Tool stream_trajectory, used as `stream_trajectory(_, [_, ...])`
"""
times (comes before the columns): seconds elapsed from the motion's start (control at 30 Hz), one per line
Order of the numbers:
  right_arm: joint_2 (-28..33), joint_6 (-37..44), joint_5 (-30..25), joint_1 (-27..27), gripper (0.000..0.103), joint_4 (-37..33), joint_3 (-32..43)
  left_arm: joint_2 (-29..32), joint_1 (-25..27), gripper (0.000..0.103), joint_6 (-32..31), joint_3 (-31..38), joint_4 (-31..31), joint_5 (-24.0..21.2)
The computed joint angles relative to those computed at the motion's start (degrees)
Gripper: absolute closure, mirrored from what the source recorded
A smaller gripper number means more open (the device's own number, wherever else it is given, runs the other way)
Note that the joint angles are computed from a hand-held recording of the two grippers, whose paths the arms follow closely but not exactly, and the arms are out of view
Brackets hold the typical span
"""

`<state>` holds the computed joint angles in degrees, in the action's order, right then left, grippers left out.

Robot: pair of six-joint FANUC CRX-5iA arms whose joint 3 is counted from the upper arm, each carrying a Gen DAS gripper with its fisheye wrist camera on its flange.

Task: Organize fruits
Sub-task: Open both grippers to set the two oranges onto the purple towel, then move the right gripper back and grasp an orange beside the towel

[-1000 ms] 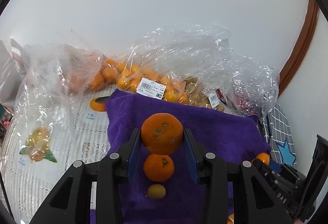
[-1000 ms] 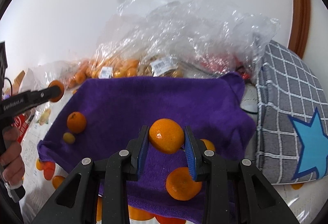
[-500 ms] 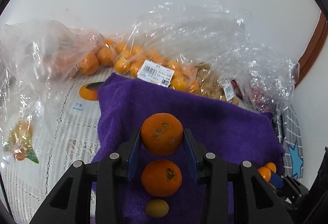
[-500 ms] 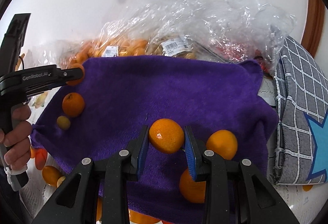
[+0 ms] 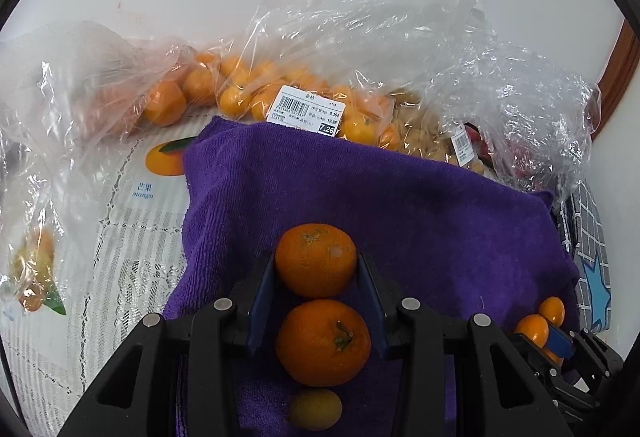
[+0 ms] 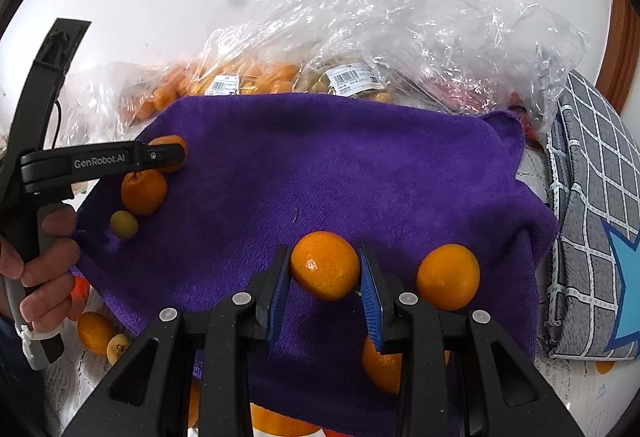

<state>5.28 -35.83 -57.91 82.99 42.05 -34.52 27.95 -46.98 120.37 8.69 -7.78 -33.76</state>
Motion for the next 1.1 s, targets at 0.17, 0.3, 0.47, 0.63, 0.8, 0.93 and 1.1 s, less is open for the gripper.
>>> stream_trajectory(0.17, [0.3,0.4,-0.5,0.2,0.069,-0.1,0.3,0.1,-0.2,0.064,0.1,0.2,-0.8,-0.3])
stream_trajectory(0.3, [0.7,1.1,-1.2,0.5,0.069,-0.3,0.7,0.1,-0.2,0.064,-0.5,0.3,-0.6,-0.5])
stream_trajectory(0.47, [0.4,0.9,-0.8,0.6,0.066,0.1,0.3,-1.6,-0.8,0.064,0.8,-0.4,-2.6,0.3])
stream_trajectory(0.63, [-0.6,-1.7,-1.4,1.7,0.048,2.3,-0.7,-4.8,-2.0,0.060,3.4,-2.6,-5.8,2.2])
stream_trajectory(0.8, [-1.8,-6.9,-4.1,3.8,0.043,4.6,-1.7,-8.1,-2.9,0.060,4.4,-5.3,-6.7,2.4])
stream_trajectory(0.93, [-1.6,-8.2,-9.1,5.6,0.043,2.9,0.3,-11.0,-4.2,0.059,5.9,-6.8,-10.1,0.9])
stream_trajectory(1.1, [0.0,-8.2,-17.3,8.9,0.043,-0.1,4.9,-15.1,-5.6,0.058,8.5,-9.6,-14.0,0.2])
